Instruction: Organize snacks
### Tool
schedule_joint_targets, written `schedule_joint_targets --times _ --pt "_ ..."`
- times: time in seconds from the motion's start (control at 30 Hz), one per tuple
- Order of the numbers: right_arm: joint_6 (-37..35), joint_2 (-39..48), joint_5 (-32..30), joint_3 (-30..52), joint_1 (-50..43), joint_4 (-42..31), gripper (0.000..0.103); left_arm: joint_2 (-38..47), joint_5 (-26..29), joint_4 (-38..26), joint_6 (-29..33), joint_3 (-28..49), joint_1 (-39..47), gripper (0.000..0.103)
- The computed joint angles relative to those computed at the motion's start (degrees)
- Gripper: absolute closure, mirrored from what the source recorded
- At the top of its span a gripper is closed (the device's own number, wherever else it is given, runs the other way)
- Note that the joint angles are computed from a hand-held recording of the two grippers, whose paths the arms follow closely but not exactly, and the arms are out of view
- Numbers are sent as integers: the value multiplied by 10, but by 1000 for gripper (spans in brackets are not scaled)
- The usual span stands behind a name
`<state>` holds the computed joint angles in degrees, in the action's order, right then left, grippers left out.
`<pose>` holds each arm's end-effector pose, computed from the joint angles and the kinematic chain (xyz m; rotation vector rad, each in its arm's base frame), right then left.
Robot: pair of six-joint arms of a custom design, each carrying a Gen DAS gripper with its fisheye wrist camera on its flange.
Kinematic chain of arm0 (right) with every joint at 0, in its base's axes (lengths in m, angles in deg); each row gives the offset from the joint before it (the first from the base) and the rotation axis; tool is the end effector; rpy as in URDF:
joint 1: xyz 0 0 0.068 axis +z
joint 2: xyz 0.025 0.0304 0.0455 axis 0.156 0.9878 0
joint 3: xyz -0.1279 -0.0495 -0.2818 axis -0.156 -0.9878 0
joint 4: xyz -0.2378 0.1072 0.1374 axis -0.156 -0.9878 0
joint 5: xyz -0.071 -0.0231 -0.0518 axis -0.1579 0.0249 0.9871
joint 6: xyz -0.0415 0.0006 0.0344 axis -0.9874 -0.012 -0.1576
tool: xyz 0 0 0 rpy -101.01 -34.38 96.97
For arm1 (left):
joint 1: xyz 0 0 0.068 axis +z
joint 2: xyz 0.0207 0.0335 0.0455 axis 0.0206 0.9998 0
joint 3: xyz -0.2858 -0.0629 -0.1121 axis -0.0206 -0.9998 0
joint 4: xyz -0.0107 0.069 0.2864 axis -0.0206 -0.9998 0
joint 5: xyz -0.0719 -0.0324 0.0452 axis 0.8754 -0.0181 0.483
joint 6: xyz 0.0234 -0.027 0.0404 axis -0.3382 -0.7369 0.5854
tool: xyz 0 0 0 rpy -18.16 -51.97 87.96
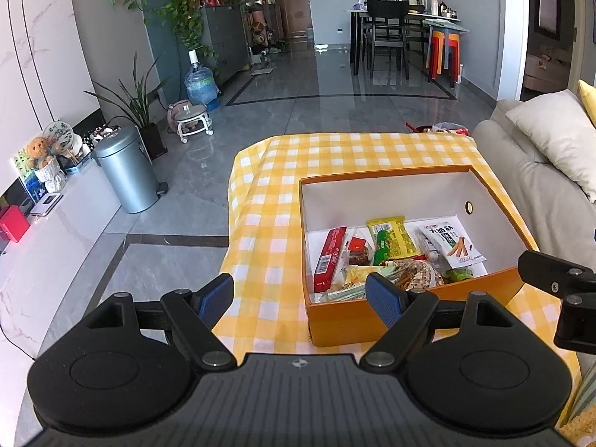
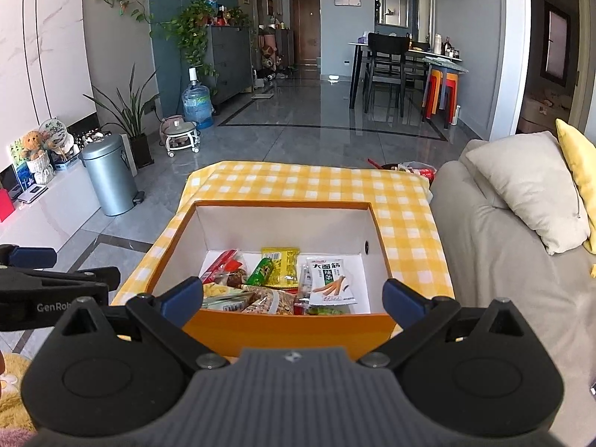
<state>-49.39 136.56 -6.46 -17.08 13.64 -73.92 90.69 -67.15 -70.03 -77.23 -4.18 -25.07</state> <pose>0.2838 0.0212 0.3203 0.0200 2.2392 0.0234 0.2496 -0.1101 0.3096 0.1695 2.3136 0.0785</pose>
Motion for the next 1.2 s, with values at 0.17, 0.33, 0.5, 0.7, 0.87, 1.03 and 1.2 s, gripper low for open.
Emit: schedule_joint_targets --times 0.17,0.33,0.5,0.7,0.87,1.03,1.2 --pt "2 -2 1 0 -5 1 4 2 -2 8 4 -5 -4 9" --pt "7 -5 -3 -5 -12 -1 4 2 -4 7 2 -4 -8 9" --pt "1 -10 -6 -10 -8 -2 4 2 -4 4 -1 -3 -7 9" --pt "-1 -11 -5 -11 -4 -2 4 -2 -9 -5 -8 -3 -10 9" --pt "-2 -11 -5 -11 -5 -2 4 -2 -5 -4 -7 -3 -7 9" --pt "5 -12 -2 -12 -1 -3 4 -3 -6 -5 -4 -3 -7 9" --pt "7 -12 -1 -12 0 -5 4 -3 -9 -6 -7 -3 -9 9"
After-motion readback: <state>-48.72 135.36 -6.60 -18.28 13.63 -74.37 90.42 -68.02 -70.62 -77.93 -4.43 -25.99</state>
